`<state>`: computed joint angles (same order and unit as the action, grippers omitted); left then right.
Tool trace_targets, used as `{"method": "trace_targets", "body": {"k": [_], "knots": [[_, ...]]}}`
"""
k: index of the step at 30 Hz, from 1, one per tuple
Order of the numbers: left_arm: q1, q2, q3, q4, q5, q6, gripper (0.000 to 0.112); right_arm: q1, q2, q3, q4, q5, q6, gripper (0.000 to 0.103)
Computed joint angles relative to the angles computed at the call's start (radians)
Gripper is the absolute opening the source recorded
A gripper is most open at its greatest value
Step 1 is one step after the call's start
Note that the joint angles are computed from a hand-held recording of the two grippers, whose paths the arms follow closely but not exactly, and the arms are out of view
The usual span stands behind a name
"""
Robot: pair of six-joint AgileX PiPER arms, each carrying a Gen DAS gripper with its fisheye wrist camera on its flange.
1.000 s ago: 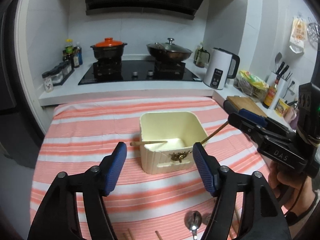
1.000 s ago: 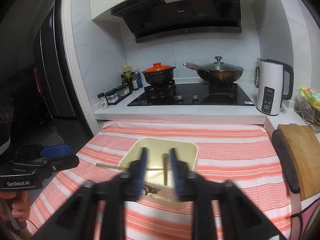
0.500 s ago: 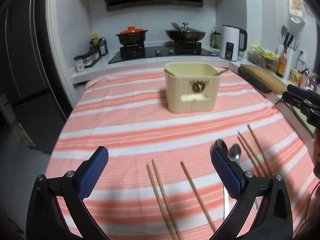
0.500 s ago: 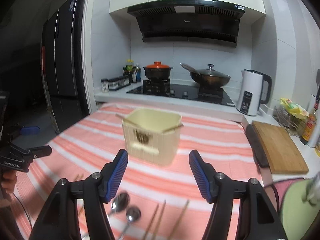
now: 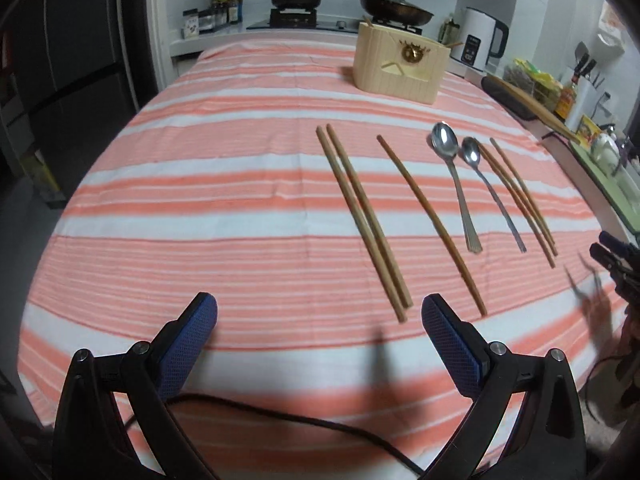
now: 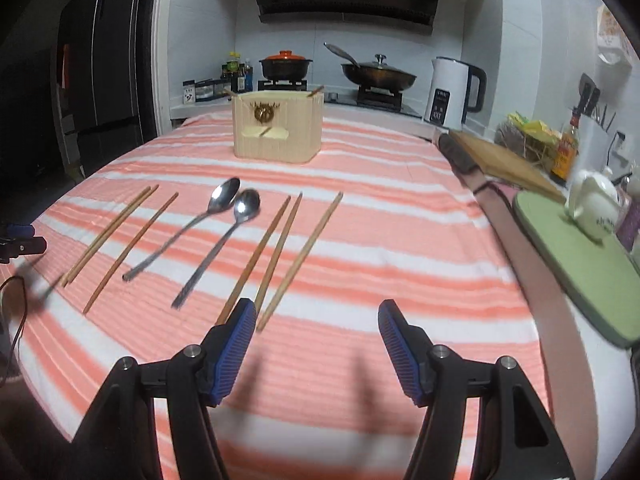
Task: Organize utensils
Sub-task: 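Lower both tools and grasp one chopstick each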
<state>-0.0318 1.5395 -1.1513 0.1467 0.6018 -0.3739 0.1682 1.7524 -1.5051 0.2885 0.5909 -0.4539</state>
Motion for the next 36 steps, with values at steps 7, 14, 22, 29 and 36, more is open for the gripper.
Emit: {"method": "trace_targets", "body": {"k": [7, 14, 22, 29, 36], "knots": [[-0.148, 0.080, -0.021, 0.250, 0.037, -0.210, 0.102, 0.020, -0.031, 0.111, 0.044, -0.036, -0.013, 0.065], [-0.117, 0.091, 0.001, 0.249, 0.023, -0.259, 0.103, 0.035, 0.003, 0.046, -0.005, 0.008, 0.031, 0.065], [-0.116, 0.098, -0.001, 0.264, 0.022, -0.289, 0.103, 0.041, 0.140, -0.146, -0.033, 0.145, 0.127, 0.040], [-0.118, 0.100, -0.002, 0.278, 0.025, -0.310, 0.103, 0.037, 0.259, -0.327, -0.020, 0.265, 0.155, 0.026], [-0.097, 0.097, 0.000, 0.283, 0.037, -0.327, 0.103, 0.062, 0.261, -0.335, -0.170, 0.245, 0.260, 0.018]]}}
